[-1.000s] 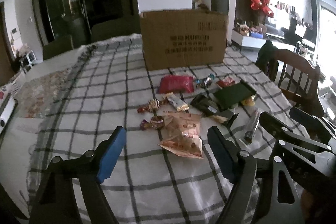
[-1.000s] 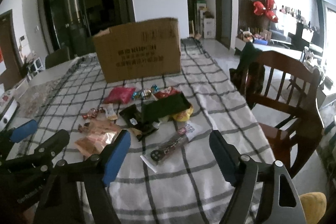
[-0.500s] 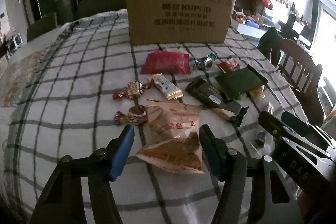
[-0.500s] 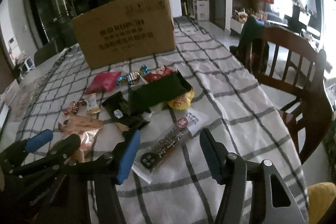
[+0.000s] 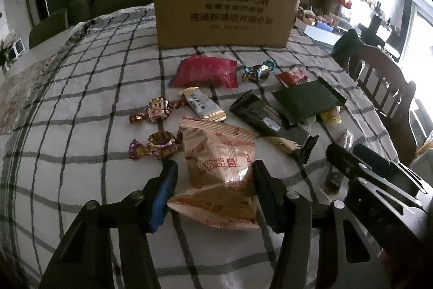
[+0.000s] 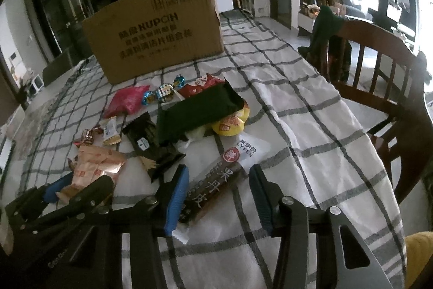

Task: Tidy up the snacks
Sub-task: 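Close the left gripper on the biscuit bag while the right gripper grasps the snack bar, then carry both snacks over the cardboard box and open both grippers to drop them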

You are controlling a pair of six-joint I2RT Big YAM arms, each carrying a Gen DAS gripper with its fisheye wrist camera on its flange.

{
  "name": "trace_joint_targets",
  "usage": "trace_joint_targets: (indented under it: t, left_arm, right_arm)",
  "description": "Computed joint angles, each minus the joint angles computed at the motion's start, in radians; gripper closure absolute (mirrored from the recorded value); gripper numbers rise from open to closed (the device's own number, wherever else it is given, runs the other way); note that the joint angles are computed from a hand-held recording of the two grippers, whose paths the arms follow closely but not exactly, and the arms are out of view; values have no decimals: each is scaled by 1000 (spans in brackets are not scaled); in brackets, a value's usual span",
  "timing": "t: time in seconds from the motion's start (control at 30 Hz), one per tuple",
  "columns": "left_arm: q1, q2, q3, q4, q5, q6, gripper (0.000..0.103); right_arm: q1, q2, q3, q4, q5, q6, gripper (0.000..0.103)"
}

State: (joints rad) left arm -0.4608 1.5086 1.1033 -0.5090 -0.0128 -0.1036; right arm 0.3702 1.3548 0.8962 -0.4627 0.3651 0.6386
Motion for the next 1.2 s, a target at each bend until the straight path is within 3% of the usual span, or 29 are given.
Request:
trace_joint_targets:
  t: [0.3, 0.63, 1.0, 1.2]
  left_arm:
    - [-16, -24, -18, -1, -6, 25, 53]
    - [-43, -84, -44, 3, -20, 27, 55]
    - [-72, -144, -50, 0, -23, 4, 56]
    - [-56, -144, -9, -16, 23, -18, 57]
  right_arm:
    - [-5, 35, 26, -16, -7, -44, 58]
    - [-3, -14, -5, -18, -57, -85, 80]
    - [17, -142, -64, -13, -39, -112, 82]
    - [-4, -179, -52, 18, -67, -151, 82]
